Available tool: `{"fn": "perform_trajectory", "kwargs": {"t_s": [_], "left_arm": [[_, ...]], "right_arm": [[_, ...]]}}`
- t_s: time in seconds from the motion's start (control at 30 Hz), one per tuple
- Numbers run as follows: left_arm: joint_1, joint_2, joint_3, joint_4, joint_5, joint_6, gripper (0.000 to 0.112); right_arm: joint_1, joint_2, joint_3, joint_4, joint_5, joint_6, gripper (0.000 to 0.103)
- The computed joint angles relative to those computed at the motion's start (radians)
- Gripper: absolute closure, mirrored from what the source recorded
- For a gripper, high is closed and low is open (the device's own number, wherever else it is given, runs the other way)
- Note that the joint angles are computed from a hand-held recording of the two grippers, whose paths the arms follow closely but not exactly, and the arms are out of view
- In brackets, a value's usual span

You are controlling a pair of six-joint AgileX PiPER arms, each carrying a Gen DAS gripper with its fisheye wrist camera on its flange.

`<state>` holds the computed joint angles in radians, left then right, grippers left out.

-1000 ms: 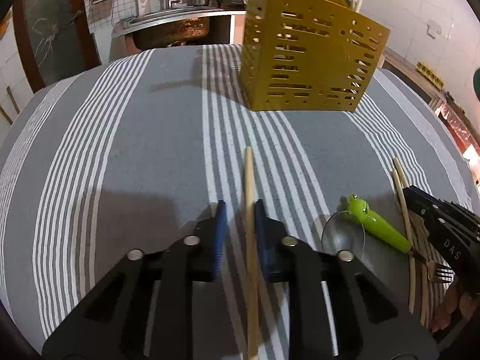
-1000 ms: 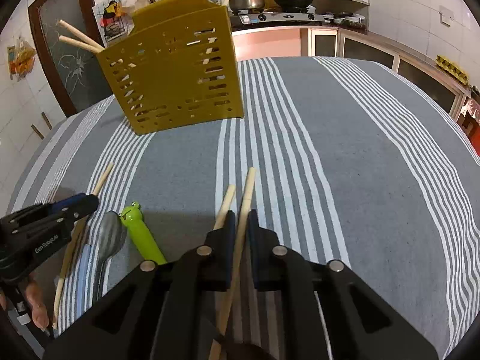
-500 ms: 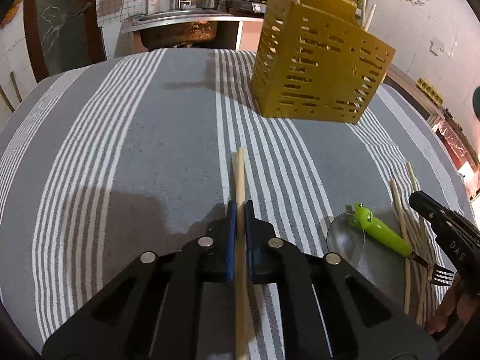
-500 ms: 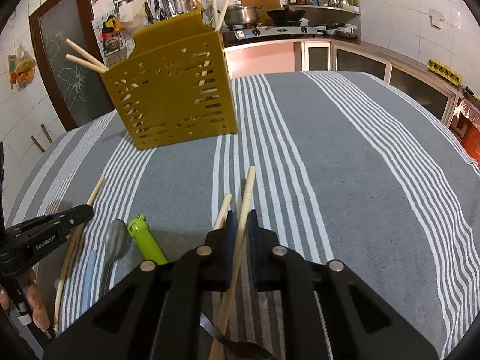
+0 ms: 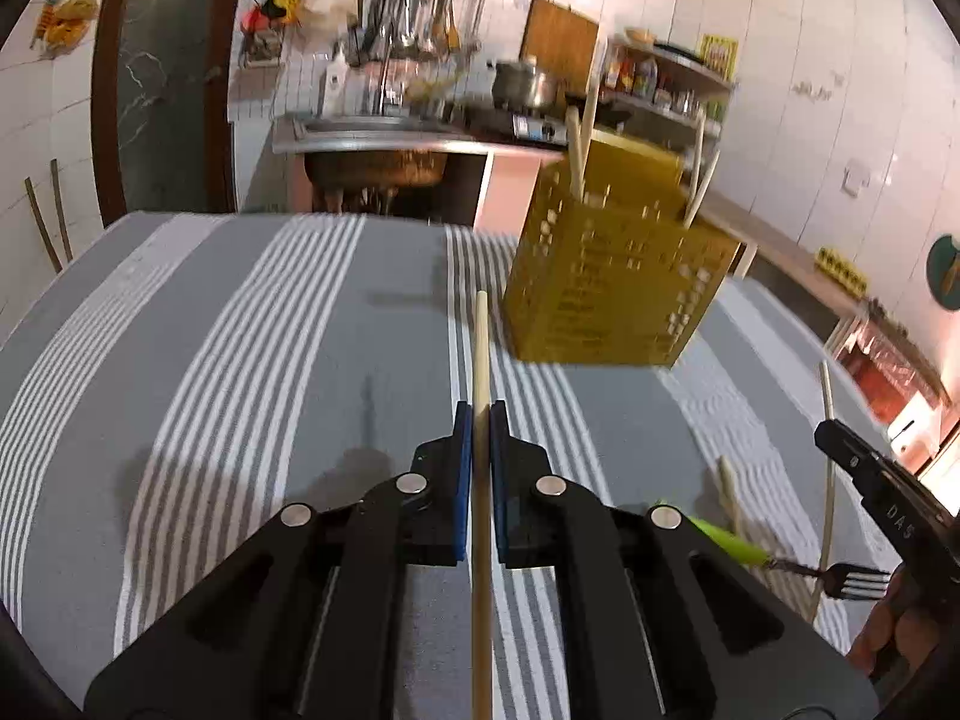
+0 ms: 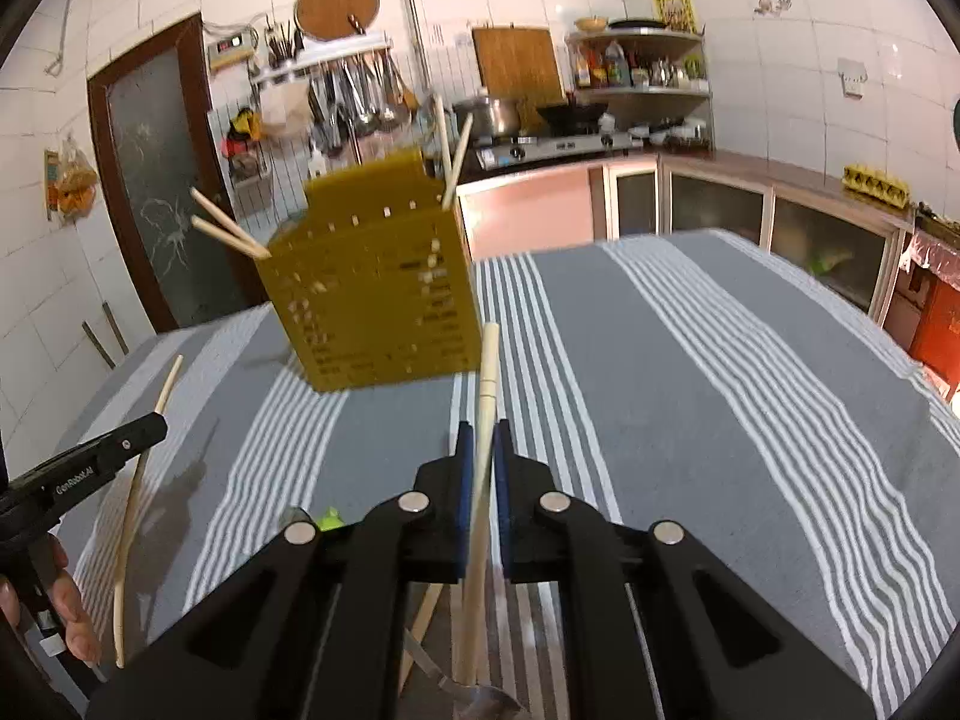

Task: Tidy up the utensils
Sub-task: 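Lift both held chopsticks upright and carry them toward the yellow holder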

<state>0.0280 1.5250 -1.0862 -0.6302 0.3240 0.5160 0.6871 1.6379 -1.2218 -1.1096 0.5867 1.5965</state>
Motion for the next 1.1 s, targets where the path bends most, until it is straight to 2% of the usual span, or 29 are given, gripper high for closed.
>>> {"fn": "perform_trajectory", "kwargs": {"t_s": [0.27, 0.4, 0.57, 0.67, 0.83, 1.0, 1.1], "left_arm": [[0.032, -0.111, 0.071, -0.267, -0.052, 0.242, 0.108], [0.026, -0.153, 0.101, -0.329, -0.081, 0.297, 0.108], [0.016, -0.189, 0.134, -0.462, -0.113, 0.438, 0.108], [0.005, -0.198, 0.152, -0.536, -0.136, 0.516, 0.108], [0.006, -0.203, 0.176, -0.75, -0.148, 0.726, 0.108], [-0.012, -0.215, 0.194, -0.853, -0.173, 0.838, 0.108], [-0.027, -0.232, 0.211, -0.966, -0.194, 0.965, 0.108]], "right_arm": [[0.033, -0.061, 0.062, -0.193, 0.02, 0.186, 0.097], [0.076, -0.105, 0.108, -0.352, 0.08, 0.328, 0.097], [0.12, -0.134, 0.145, -0.461, 0.14, 0.422, 0.097], [0.134, -0.145, 0.159, -0.502, 0.156, 0.453, 0.097], [0.159, -0.15, 0.169, -0.532, 0.19, 0.471, 0.097], [0.19, -0.155, 0.184, -0.552, 0.23, 0.481, 0.097], [0.202, -0.153, 0.186, -0.568, 0.256, 0.481, 0.097]]}}
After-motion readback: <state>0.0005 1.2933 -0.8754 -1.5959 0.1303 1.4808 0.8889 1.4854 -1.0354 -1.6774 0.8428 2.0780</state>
